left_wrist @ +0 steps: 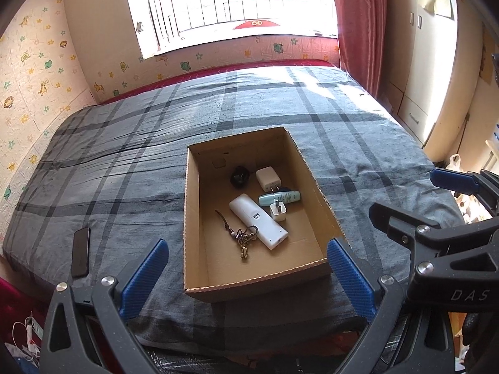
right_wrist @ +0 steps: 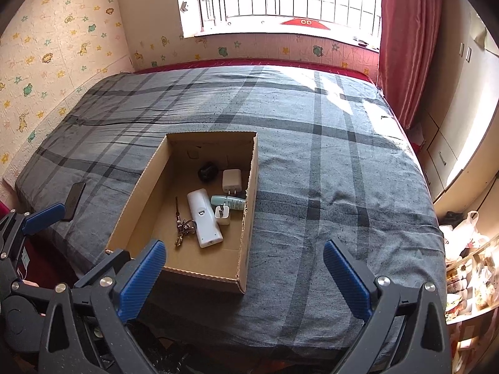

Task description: Organize rigid objects

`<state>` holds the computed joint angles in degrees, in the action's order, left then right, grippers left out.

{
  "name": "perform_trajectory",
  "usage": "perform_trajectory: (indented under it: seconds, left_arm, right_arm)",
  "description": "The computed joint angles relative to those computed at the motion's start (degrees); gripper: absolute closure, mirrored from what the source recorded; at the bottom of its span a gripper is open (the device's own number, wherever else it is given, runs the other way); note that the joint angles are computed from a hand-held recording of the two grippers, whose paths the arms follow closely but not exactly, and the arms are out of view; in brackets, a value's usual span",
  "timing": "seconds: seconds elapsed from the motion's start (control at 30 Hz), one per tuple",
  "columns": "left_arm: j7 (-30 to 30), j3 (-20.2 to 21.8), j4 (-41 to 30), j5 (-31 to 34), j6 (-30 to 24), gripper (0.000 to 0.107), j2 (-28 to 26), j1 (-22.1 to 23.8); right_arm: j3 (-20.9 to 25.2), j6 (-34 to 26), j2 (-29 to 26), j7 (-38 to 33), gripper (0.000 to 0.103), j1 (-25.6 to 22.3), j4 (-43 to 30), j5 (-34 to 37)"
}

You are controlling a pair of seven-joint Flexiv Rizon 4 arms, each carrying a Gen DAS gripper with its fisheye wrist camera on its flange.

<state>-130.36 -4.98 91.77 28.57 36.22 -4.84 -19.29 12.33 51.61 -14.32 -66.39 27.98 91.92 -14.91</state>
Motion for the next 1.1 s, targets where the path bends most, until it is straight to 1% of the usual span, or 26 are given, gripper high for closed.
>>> perform_trajectory:
  seconds: [0.4,1.1]
  left_arm:
    - [-0.52,-0.21,0.29,0.13,0.01,0.004,0.36,0.00]
    - [0.58,-0.11,-0.12,-0.46,-0.08,0.004,-0.40,0.10]
  right_arm:
    - [-0.02,0.15,0.70,0.24,0.000,0.05,0.60,-0.70]
    - [-0.38,0.25,0.22,1.02,0.000,0.12,0.56,-1.73]
